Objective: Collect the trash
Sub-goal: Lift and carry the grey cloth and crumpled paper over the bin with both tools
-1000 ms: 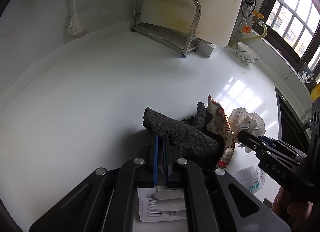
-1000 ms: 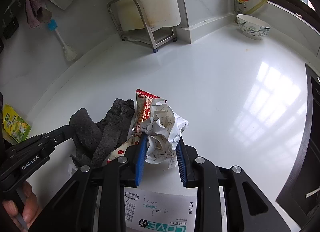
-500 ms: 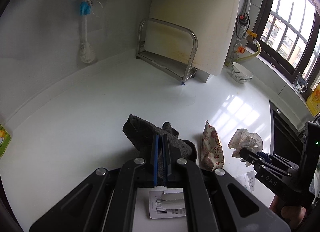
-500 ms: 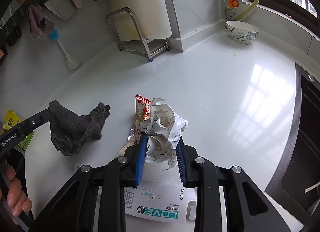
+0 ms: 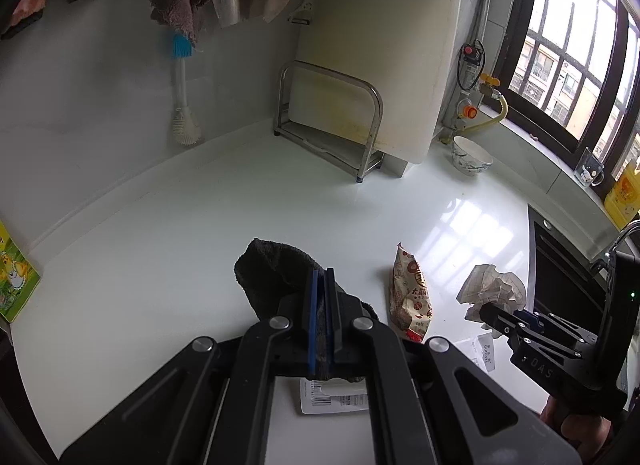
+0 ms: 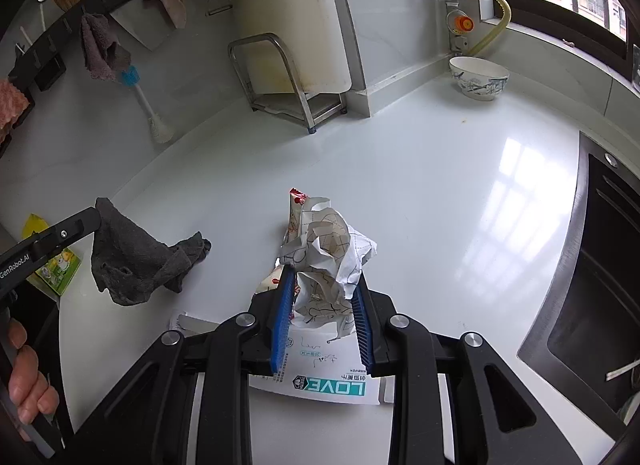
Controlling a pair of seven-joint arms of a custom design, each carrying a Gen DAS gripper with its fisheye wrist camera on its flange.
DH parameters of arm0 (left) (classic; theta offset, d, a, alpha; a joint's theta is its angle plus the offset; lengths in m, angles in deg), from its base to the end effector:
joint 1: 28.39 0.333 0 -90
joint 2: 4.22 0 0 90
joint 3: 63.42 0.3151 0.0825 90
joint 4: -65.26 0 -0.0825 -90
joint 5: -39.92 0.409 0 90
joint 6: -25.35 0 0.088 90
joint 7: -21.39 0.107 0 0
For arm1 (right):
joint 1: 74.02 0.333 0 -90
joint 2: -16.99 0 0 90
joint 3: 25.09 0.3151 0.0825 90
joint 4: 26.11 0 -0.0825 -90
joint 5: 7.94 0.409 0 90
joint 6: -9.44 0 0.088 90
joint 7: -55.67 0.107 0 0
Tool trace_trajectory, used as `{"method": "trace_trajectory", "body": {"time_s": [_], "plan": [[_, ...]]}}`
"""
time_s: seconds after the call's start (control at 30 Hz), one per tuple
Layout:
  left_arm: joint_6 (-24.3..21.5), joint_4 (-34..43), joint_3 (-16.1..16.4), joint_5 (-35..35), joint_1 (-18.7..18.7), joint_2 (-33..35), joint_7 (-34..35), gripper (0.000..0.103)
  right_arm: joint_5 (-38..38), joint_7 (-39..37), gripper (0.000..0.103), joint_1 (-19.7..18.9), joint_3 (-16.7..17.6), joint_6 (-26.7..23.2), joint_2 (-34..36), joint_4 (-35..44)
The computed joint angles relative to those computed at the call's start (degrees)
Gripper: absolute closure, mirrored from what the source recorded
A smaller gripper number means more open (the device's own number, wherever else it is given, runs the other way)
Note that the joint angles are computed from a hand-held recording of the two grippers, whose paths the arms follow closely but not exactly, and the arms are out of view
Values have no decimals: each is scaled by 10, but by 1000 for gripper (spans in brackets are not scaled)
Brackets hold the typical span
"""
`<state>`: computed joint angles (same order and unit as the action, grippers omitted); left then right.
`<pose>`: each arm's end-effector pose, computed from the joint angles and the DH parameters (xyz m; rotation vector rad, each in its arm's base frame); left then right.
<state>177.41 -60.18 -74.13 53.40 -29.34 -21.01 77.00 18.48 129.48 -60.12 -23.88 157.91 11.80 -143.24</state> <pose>0.5261 -0.1247 0.5846 -1.9714 1.5820 -0.8005 0.5790 0.1479 0.5425 -1.9120 1.5154 -0.2508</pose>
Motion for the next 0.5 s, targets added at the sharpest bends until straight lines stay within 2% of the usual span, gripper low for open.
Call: {"method": "trace_trajectory", "body": {"time_s": [0.5], "plan": [[-11, -30, -23, 8, -9, -59, -22, 100, 44, -44, 76, 15, -20, 2, -75, -66]]}}
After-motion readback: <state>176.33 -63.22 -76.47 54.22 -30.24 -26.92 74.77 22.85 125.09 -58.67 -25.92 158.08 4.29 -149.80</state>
